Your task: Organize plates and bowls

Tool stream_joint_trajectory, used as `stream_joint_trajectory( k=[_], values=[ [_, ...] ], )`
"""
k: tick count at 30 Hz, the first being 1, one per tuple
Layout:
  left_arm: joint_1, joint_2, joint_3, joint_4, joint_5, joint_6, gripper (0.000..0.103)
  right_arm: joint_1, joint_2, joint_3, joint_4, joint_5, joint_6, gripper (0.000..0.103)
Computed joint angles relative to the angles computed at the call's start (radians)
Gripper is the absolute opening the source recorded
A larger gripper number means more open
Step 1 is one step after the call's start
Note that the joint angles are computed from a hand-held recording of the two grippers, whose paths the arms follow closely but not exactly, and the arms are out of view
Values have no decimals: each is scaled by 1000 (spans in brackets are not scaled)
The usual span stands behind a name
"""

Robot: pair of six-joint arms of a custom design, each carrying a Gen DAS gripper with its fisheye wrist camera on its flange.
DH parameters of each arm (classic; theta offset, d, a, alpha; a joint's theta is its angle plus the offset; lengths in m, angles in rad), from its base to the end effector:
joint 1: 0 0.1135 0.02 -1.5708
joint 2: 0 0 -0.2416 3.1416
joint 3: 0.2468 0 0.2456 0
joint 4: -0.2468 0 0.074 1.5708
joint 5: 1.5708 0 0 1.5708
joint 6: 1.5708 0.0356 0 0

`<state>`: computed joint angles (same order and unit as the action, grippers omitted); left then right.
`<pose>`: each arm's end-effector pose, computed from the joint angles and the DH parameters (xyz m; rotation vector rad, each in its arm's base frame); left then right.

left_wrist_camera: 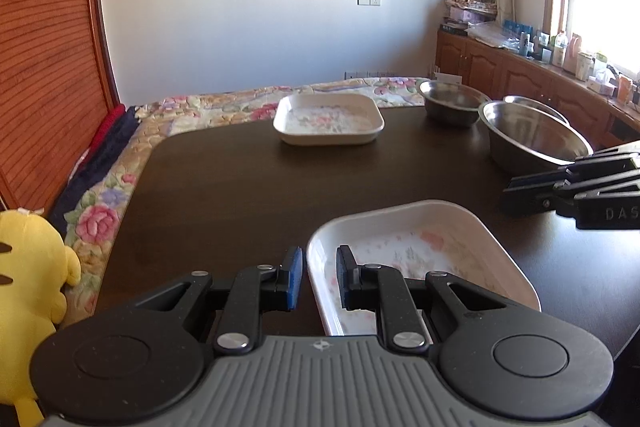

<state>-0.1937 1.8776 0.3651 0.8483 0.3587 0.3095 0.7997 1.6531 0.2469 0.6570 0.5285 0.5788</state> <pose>0.2442 -0.0606 0.0434 0.7351 2.0801 -0.3358 0.1626 0.1415 0.0578 0.0151 2.2035 0.1492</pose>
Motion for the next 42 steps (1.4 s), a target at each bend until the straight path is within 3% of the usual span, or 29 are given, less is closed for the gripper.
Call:
stream_joint_trajectory(
  k=[10, 19, 22, 24, 26, 30, 32, 42],
  values=[
    [-46, -19, 134, -118, -43, -1, 19, -161, -115, 44, -83, -86, -164, 21],
    [-76, 16, 327, -249, -51, -23, 20, -287, -81, 160, -130, -172, -279, 21],
    [-85, 45, 401, -283, -58, -30, 25, -326, -44, 208, -139, -202, -306, 21],
    [-89, 70, 451, -305, -59, -31, 34, -350, -20, 237, -143, -222, -318, 22],
    [-90, 99, 496, -321, -56, -31, 36, -372, 6, 263, -147, -236, -321, 27],
    [-91, 165, 589, -359, -45, -33, 51, -422, 64, 322, -162, -274, -323, 40],
    [-90, 202, 643, -386, -39, -39, 52, -439, 95, 360, -181, -283, -332, 45],
    [-93, 412, 930, -504, -36, -47, 52, -544, 236, 552, -309, -363, -369, 47]
  ],
)
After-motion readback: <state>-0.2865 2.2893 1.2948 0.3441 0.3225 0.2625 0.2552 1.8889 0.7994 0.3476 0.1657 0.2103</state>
